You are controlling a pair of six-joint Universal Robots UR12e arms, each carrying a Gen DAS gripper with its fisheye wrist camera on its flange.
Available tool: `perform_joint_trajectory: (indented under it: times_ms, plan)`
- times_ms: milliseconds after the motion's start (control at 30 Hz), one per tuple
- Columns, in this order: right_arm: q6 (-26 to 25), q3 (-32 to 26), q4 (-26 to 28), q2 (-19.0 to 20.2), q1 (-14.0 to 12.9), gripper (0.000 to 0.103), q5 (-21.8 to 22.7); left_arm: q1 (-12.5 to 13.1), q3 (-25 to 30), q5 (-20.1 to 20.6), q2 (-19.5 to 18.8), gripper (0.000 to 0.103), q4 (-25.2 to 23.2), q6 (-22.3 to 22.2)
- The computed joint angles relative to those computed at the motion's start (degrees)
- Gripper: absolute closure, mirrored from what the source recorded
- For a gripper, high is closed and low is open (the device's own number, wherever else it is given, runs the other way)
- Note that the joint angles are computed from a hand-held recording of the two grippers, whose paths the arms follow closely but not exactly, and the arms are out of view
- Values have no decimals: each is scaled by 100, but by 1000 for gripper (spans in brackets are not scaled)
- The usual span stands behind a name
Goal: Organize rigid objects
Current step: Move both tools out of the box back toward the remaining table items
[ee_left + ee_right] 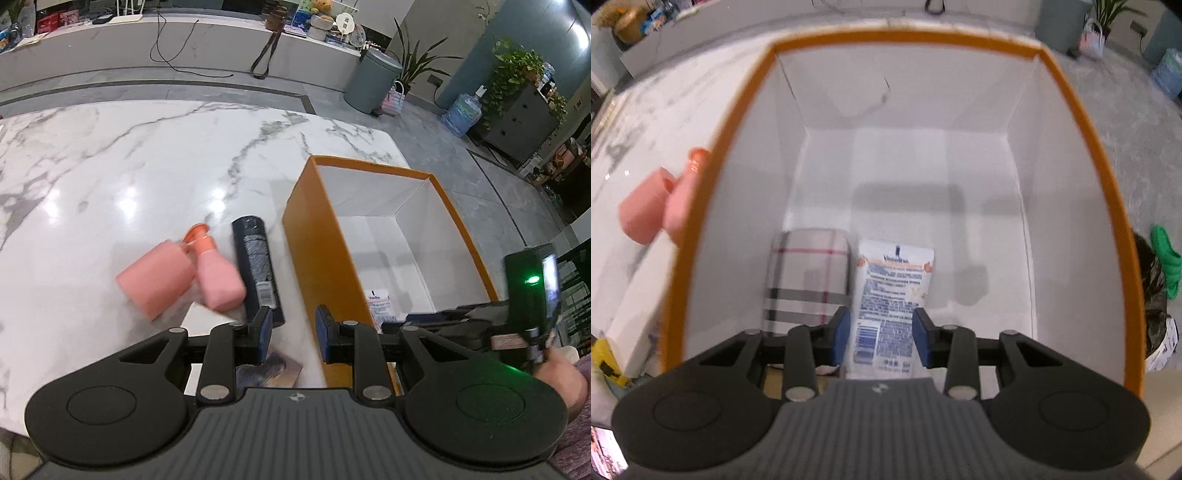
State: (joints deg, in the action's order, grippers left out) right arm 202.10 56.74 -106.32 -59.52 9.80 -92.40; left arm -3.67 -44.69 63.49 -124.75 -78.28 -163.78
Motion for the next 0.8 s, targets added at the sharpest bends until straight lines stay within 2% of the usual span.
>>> perform_joint_trajectory:
  times_ms: [233,367,433,567,700,767,800]
  plan:
    - [-272,298,-1123,-270,250,66,-356,173,-403,-165,234,75,235,83]
    - [-389,340,-1686,-283,379,64,-305,283,-507,-367,287,71,300,257]
    - [-473,296,-1862,-252,453,59,-160,334,-566,-409,308,68,328,363]
    - [-582,152,-1934,-141,614,57,129,403,-748,-389,371,58,419,553]
    - [-553,-21,-1640,5,760,57,82,449,-873,-254,377,47,389,818]
    - [-646,-113,-1439,109,795,51,57,465,-894,-208,358,45,311,942]
    - [-760,-163,-1322,170,804,42,61,472,-870,-171,328,43,223,983]
